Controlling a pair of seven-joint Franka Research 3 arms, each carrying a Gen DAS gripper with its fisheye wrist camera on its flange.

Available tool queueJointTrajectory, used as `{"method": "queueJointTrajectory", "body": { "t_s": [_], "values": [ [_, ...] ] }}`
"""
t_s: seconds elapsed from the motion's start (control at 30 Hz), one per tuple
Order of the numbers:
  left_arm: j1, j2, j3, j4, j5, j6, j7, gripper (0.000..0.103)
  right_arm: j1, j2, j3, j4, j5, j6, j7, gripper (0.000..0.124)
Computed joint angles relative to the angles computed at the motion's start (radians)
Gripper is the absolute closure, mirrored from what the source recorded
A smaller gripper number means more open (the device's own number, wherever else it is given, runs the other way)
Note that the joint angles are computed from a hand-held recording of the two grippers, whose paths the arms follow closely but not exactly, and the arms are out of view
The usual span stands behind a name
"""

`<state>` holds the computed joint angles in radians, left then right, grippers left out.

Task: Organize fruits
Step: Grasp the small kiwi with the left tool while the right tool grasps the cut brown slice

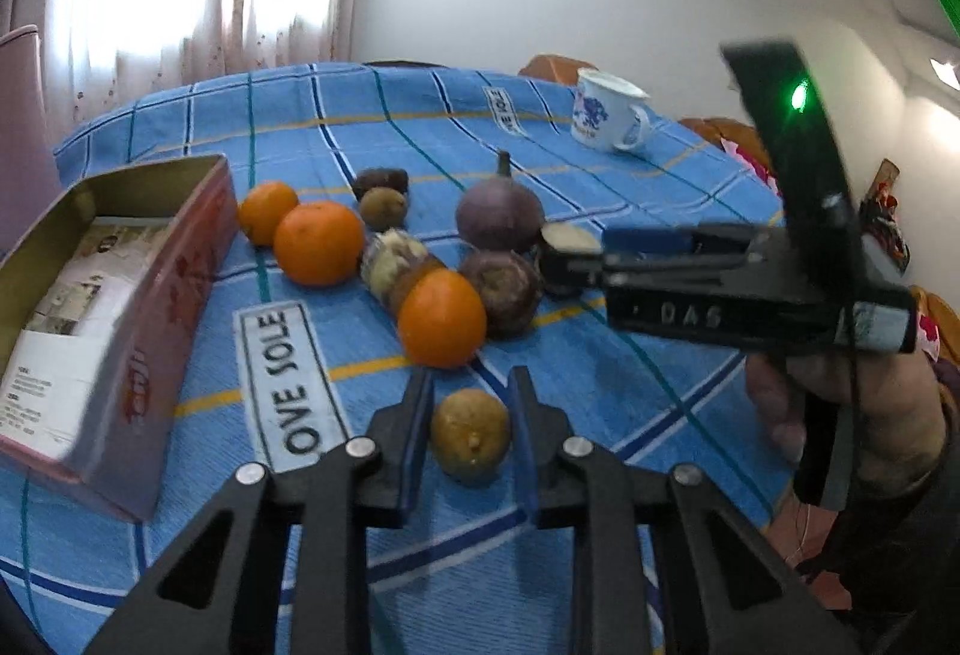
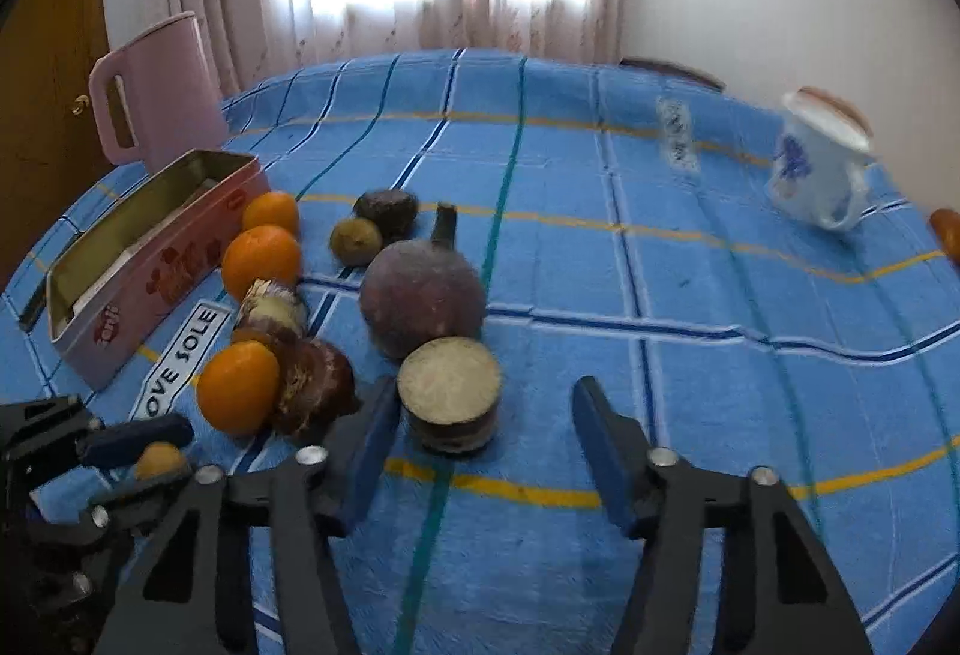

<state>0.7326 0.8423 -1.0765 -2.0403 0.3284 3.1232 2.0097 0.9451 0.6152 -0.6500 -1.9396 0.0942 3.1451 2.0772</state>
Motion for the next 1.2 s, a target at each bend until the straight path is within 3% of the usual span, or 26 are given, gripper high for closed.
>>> {"method": "queueJointTrajectory", "body": {
  "t_s": [0.07,0.1,0.23,0.37,0.53,1.0,1.2],
  "values": [
    [0.009,0.003,-0.008,0.005,0.000,0.004,-0.001,0.076,-0.055,-0.015,0.063,0.000,0.003,0.016,-0.022,0.083],
    [0.013,0.003,-0.012,0.005,0.001,0.009,-0.001,0.076,-0.042,-0.014,0.052,-0.007,0.006,0.033,-0.022,0.088],
    [0.027,0.007,-0.024,0.011,0.014,0.017,-0.006,0.076,0.018,-0.008,0.001,-0.041,0.055,0.095,-0.040,0.088],
    [-0.001,-0.007,0.001,0.026,0.036,0.053,-0.030,0.076,0.051,-0.004,-0.021,-0.062,0.111,0.139,-0.076,0.088],
    [-0.017,-0.009,0.020,0.045,0.073,0.081,-0.066,0.076,0.154,0.035,-0.110,-0.071,0.190,0.164,-0.124,0.088],
    [-0.081,-0.047,0.110,0.075,0.200,0.187,-0.221,0.076,0.293,0.098,-0.212,-0.087,0.395,0.259,-0.300,0.088],
    [-0.090,-0.057,0.139,0.084,0.270,0.224,-0.290,0.076,0.318,0.121,-0.227,-0.065,0.478,0.284,-0.376,0.088]
  ]
}}
